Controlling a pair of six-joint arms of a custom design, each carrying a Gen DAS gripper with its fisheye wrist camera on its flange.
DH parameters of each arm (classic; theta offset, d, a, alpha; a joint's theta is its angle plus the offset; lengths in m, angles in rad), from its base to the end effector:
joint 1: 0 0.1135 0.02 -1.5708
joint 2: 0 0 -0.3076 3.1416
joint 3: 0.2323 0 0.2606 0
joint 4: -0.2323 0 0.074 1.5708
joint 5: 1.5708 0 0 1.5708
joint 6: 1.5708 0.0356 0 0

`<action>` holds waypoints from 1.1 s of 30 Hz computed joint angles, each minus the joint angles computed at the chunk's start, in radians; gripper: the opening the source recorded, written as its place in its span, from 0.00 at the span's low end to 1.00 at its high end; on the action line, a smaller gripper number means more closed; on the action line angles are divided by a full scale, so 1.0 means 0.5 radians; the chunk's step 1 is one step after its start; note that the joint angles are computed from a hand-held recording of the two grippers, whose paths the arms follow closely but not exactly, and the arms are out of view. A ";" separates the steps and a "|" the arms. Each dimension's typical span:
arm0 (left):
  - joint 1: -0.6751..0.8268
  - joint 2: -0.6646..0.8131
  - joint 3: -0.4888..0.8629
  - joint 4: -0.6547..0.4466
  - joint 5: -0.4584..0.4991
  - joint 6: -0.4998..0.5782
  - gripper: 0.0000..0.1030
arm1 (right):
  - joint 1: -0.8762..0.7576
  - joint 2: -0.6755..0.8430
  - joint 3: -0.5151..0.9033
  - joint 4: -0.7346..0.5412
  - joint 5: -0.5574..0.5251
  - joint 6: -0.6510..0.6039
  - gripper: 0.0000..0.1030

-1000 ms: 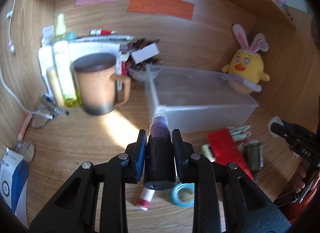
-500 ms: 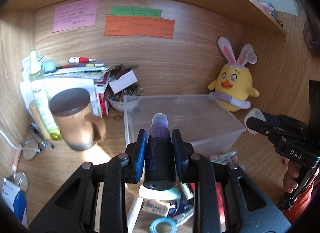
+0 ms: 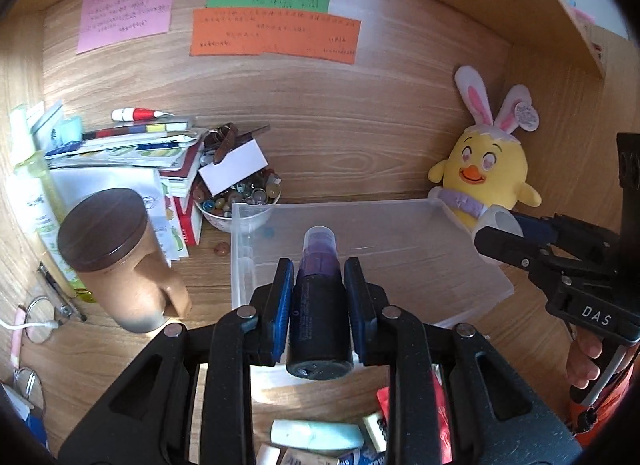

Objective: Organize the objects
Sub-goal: 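Carry the spray bottle and white tape roll with both grippers over the clear box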

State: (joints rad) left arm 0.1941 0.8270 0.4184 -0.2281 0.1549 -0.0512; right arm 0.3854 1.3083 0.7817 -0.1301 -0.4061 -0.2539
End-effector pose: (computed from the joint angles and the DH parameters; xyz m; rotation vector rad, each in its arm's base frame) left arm 0.1542 0.0247 0.2292 -0.1836 2.1925 -0.0910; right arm 0.2487 0.1161 0.2698 -0.9042 2.0219 0.5239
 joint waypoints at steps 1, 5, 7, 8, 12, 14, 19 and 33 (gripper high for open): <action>-0.014 0.047 0.011 0.023 -0.019 0.002 0.25 | 0.008 0.031 0.020 0.000 0.006 -0.001 0.35; -0.068 0.235 0.057 0.093 -0.078 0.017 0.25 | 0.059 0.169 0.096 -0.001 0.105 -0.049 0.35; -0.081 0.331 0.076 0.119 -0.089 0.026 0.25 | 0.069 0.239 0.120 0.005 0.139 -0.063 0.35; -0.082 0.366 0.081 0.130 -0.089 0.029 0.25 | 0.069 0.271 0.131 0.007 0.147 -0.063 0.35; -0.074 0.532 0.108 0.169 -0.061 0.038 0.25 | 0.069 0.387 0.158 0.034 0.172 -0.057 0.35; -0.083 0.598 0.116 0.187 -0.059 0.041 0.25 | 0.067 0.436 0.172 0.033 0.167 -0.051 0.35; -0.129 0.725 0.146 0.207 -0.077 0.050 0.25 | 0.088 0.538 0.210 0.012 0.218 -0.056 0.35; -0.177 0.933 0.226 0.221 -0.041 0.047 0.25 | 0.128 0.677 0.239 0.039 0.337 -0.021 0.35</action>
